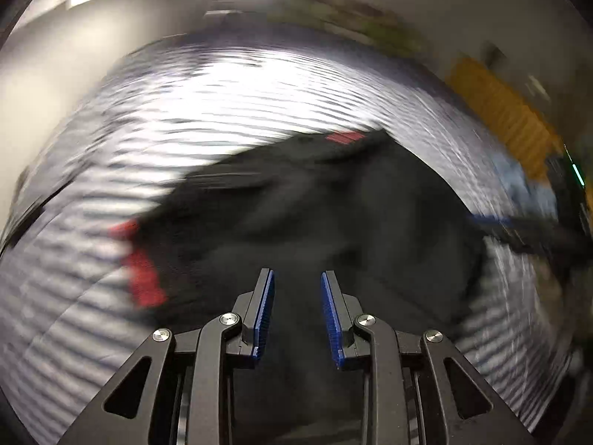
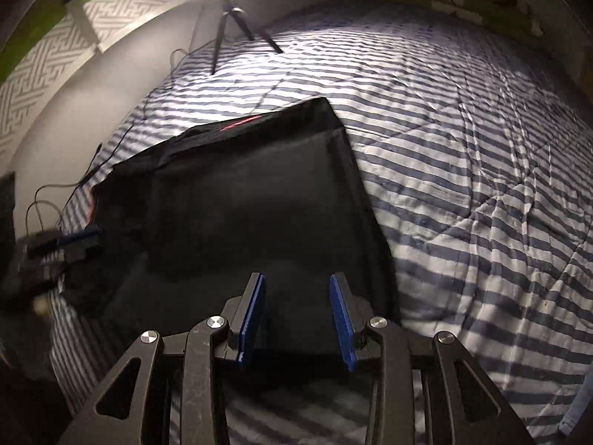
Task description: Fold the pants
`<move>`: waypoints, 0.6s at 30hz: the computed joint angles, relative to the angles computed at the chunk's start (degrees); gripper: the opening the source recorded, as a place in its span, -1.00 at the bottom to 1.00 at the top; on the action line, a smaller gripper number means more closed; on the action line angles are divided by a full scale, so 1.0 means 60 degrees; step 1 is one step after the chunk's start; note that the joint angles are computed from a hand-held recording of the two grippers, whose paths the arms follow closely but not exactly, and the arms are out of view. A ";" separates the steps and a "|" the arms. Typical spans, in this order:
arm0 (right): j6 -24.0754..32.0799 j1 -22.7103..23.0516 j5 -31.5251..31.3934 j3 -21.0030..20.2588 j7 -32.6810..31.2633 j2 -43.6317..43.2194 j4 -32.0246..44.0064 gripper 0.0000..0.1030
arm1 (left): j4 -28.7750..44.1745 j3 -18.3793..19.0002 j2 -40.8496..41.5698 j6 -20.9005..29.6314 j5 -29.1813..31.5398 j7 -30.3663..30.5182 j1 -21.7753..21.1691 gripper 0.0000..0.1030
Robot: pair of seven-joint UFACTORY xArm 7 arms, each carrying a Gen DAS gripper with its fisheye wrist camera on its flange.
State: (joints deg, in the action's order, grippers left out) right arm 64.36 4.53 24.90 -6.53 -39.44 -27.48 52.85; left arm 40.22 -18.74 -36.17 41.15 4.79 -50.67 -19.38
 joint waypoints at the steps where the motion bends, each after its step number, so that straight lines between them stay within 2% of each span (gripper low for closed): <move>1: 0.0290 0.0096 0.0101 -0.0028 -0.0077 -0.0146 0.0047 -0.37 | -0.0220 0.0150 -0.0367 0.0118 -0.0044 -0.0107 0.0076 -0.46; 4: 0.1049 0.0487 0.0409 0.0059 -0.0310 -0.0513 0.0075 -0.37 | -0.1100 0.0688 -0.1777 0.0130 -0.0424 -0.0298 0.0170 -0.46; 7: 0.1775 0.0889 0.0795 0.0208 -0.0366 -0.1102 -0.0256 -0.37 | -0.1465 0.0957 -0.2248 -0.0114 -0.0745 -0.0083 0.0216 -0.46; 9: 0.1750 0.1088 0.0832 0.0445 -0.0442 -0.1431 -0.0573 -0.37 | -0.1385 0.1023 -0.1834 -0.0424 -0.0995 0.0126 0.0179 -0.46; 15: 0.0229 0.1609 0.0773 0.1315 0.0155 -0.1348 -0.1538 -0.37 | -0.0833 0.0765 -0.0344 -0.1082 -0.1310 0.0330 0.0088 -0.46; 16: 0.0105 0.1728 0.0766 0.1272 0.0123 -0.1381 -0.1589 -0.37 | -0.0736 0.0742 -0.0081 -0.1275 -0.1318 0.0361 0.0066 -0.46; 18: 0.0497 0.1948 0.0839 0.0957 0.0022 -0.1336 -0.1394 -0.37 | -0.0511 0.0652 0.0360 -0.1275 -0.1230 0.0352 0.0090 -0.46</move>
State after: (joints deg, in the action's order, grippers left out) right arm 67.35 16.22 29.94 -0.79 -39.30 -35.50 44.49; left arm 37.15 -14.83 -34.01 33.49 -2.59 -48.56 -18.84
